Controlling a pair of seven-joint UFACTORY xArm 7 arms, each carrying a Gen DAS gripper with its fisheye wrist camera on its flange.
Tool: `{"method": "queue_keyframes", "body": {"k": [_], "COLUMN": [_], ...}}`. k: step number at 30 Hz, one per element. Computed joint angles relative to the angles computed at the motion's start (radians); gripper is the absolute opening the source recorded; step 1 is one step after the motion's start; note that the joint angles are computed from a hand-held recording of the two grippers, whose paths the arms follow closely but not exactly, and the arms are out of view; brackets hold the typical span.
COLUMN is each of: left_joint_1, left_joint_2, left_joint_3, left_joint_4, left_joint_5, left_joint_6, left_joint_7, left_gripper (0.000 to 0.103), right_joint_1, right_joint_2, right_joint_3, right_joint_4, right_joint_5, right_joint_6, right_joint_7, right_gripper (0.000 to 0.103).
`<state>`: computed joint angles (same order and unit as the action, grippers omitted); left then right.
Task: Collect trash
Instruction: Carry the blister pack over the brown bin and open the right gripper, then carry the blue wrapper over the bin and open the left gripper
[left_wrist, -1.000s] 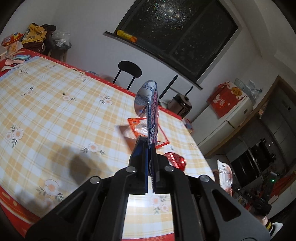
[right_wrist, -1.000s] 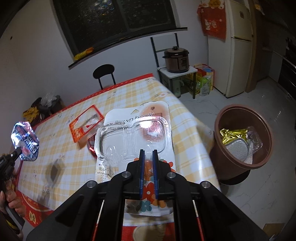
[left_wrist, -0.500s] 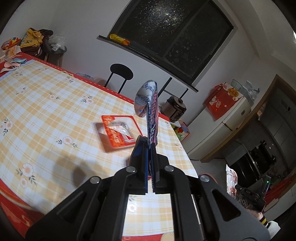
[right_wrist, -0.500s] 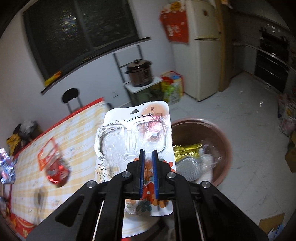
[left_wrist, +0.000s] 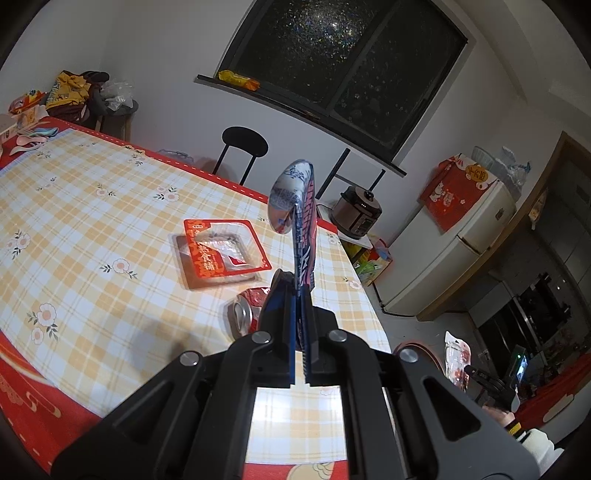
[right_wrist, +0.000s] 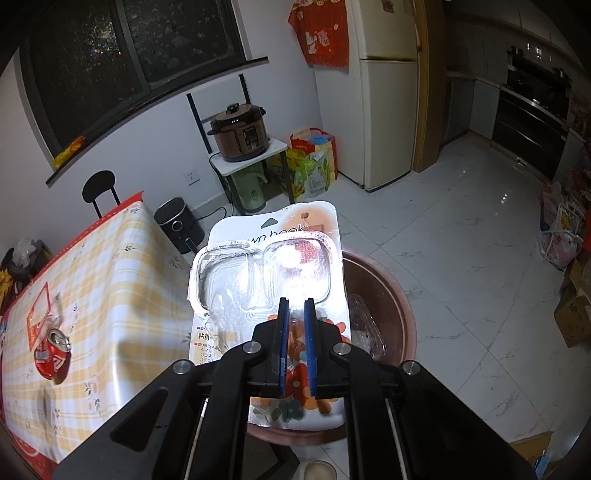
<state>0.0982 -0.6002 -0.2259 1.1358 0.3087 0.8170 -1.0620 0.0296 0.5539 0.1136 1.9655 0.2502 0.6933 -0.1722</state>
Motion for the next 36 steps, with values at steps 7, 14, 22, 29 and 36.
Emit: {"method": "queue_keyframes", "body": {"k": [7,14,22,29,36], "left_joint_1": [-0.007,-0.044,-0.102,-0.167,-0.265], "left_joint_2": [0.055,0.121,0.223,0.342,0.536], "left_joint_3": [-0.043,-0.043,-0.016,0.015,0.051], "left_joint_4": [0.059,0.112,0.183,0.273,0.445], "left_joint_5": [0.032,0.057,0.059,0.038,-0.029], "left_joint_6": [0.036,0.034,-0.012,-0.065,-0.113], "left_joint_7": [-0.034,-0.032,0.018,0.093,0.227], "left_gripper": [0.006,0.006,0.007,0.007,0.007], "right_joint_1": [-0.008,-0.016,-0.045,-0.064,-0.110], "right_joint_2": [0.097,0.110,0.033,-0.051,-0.145], "right_joint_3": [0.013,0.020,0.024,0.004,-0.009], "right_joint_4": [0.134,0.155,0.077,0.024,-0.054], "right_joint_5": [0.008,0.027,0.066,0.066,0.099], "right_joint_6": [0.072,0.082,0.011,-0.036,-0.086], "right_joint_7": [-0.012,-0.019,-0.047,-0.044,-0.068], "right_gripper": [0.010,0.023,0.081,0.098,0.098]}}
